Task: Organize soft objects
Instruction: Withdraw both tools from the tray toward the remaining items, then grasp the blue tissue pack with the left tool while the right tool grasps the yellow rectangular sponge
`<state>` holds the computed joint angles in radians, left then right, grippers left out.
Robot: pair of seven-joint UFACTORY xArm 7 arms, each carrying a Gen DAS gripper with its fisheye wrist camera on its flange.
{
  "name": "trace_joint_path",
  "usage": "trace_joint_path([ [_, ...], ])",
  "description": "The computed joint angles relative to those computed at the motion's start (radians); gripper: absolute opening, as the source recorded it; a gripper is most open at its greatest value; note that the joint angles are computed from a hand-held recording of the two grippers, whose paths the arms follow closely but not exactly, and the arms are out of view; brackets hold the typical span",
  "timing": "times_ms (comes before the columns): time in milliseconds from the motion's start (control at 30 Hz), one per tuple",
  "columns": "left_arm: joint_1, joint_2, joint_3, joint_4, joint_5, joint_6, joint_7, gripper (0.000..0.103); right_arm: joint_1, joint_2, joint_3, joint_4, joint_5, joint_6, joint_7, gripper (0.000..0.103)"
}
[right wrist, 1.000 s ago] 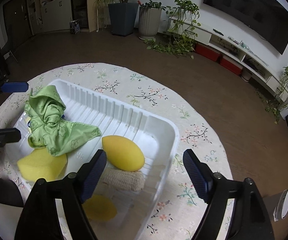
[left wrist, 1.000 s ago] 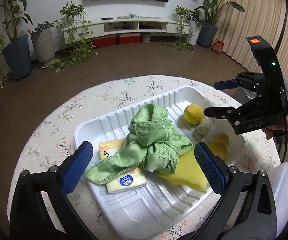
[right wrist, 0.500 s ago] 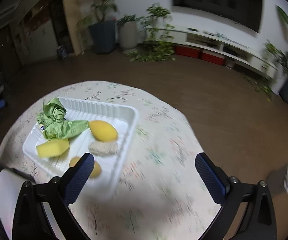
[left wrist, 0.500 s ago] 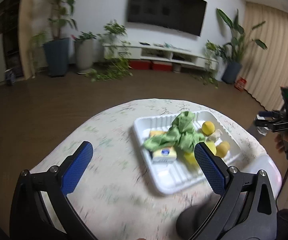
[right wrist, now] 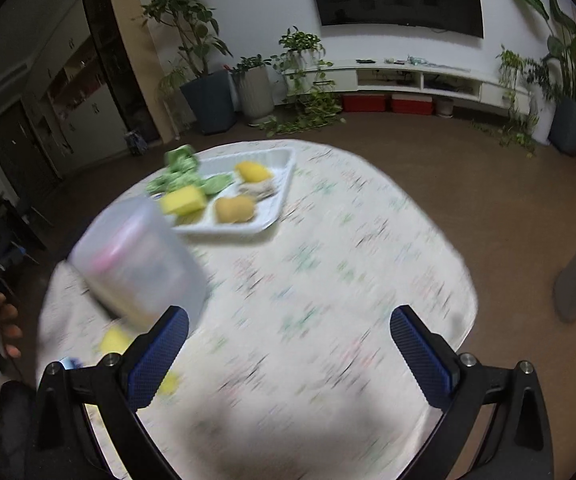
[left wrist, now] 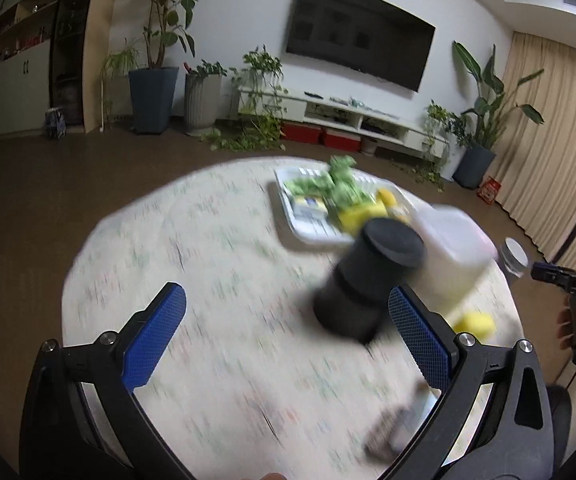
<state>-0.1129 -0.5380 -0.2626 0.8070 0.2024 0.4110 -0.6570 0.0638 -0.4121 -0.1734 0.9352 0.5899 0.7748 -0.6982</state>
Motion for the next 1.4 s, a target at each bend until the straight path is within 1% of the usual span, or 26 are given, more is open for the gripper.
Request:
trace_joint_path([
  [67, -0.008, -0.059, -0.04, -0.041, -0.002, 0.029, -0.046, 0.103, 0.002, -0.079, 0.005, -0.068, 0.012, 0.013, 0.009, 0.103],
  [100, -0.01, -0.081, -0.053, -0.057, 0.001, 0.032, -0.063, 0.103, 0.008, -0.112, 0.01, -0.097, 0.015, 0.013, 0.019, 0.103],
  [133, -0.012, -0.113, -0.079, -0.081, 0.006, 0.034, -0.092, 0.103, 0.016, -0.153, 0.012, -0.131, 0.019, 0.02, 0.029, 0.103],
  [200, -0.019, -0.148, -0.119, -0.1, 0.021, 0.046, -0.121, 0.103, 0.03, -0.219, 0.019, -0.188, 0.013, 0.017, 0.052, 0.103],
  [300, -0.035, -0.168, -0.187, -0.101, 0.055, 0.091, -0.151, 0.103, 0.062, -0.326, 0.031, -0.288, 0.008, -0.005, 0.076, 0.103],
  [333, -0.053, -0.168, -0.205, -0.103, 0.06, 0.097, -0.157, 0.103, 0.07, -0.353, 0.038, -0.311, -0.004, -0.011, 0.088, 0.103],
  [400, -0.083, -0.154, -0.222, -0.1, 0.069, 0.108, -0.158, 0.103, 0.089, -0.425, 0.064, -0.377, -0.028, -0.039, 0.114, 0.103],
  [433, -0.093, -0.138, -0.244, -0.089, 0.08, 0.123, -0.162, 0.103, 0.102, -0.447, 0.069, -0.399, -0.038, -0.045, 0.13, 0.103],
  [467, -0.102, -0.131, -0.252, -0.085, 0.089, 0.131, -0.165, 0.103, 0.112, -0.461, 0.069, -0.414, -0.05, -0.05, 0.143, 0.103],
  [533, -0.109, -0.104, -0.278, -0.068, 0.112, 0.136, -0.184, 0.103, 0.132, -0.483, 0.074, -0.439, -0.076, -0.065, 0.166, 0.103],
  [633, -0.104, -0.072, -0.298, -0.042, 0.148, 0.142, -0.226, 0.103, 0.146, -0.493, 0.096, -0.461, -0.128, -0.101, 0.2, 0.103],
  [733, -0.091, -0.041, -0.308, -0.013, 0.201, 0.167, -0.248, 0.103, 0.165, -0.493, 0.099, -0.47, -0.165, -0.132, 0.23, 0.103],
  [767, -0.093, -0.03, -0.303, -0.006, 0.215, 0.176, -0.244, 0.103, 0.171, -0.489, 0.097, -0.471, -0.174, -0.138, 0.239, 0.103],
  [867, -0.117, -0.007, -0.264, -0.002, 0.255, 0.174, -0.192, 0.103, 0.189, -0.471, 0.095, -0.471, -0.199, -0.146, 0.262, 0.103],
  [967, -0.144, 0.012, -0.227, 0.006, 0.279, 0.185, -0.113, 0.103, 0.207, -0.453, 0.086, -0.47, -0.21, -0.153, 0.272, 0.103],
  [1033, -0.181, 0.028, -0.187, 0.008, 0.261, 0.176, -0.042, 0.103, 0.211, -0.435, 0.081, -0.466, -0.214, -0.164, 0.279, 0.103],
  [1167, -0.232, 0.062, -0.143, 0.012, 0.217, 0.144, 0.063, 0.103, 0.219, -0.398, 0.075, -0.452, -0.218, -0.186, 0.286, 0.103],
  [1300, -0.245, 0.096, -0.138, 0.017, 0.187, 0.114, 0.096, 0.103, 0.238, -0.353, 0.077, -0.425, -0.227, -0.212, 0.263, 0.103],
  [1400, -0.225, 0.115, -0.154, 0.026, 0.207, 0.108, 0.077, 0.103, 0.261, -0.307, 0.075, -0.398, -0.229, -0.234, 0.23, 0.103],
])
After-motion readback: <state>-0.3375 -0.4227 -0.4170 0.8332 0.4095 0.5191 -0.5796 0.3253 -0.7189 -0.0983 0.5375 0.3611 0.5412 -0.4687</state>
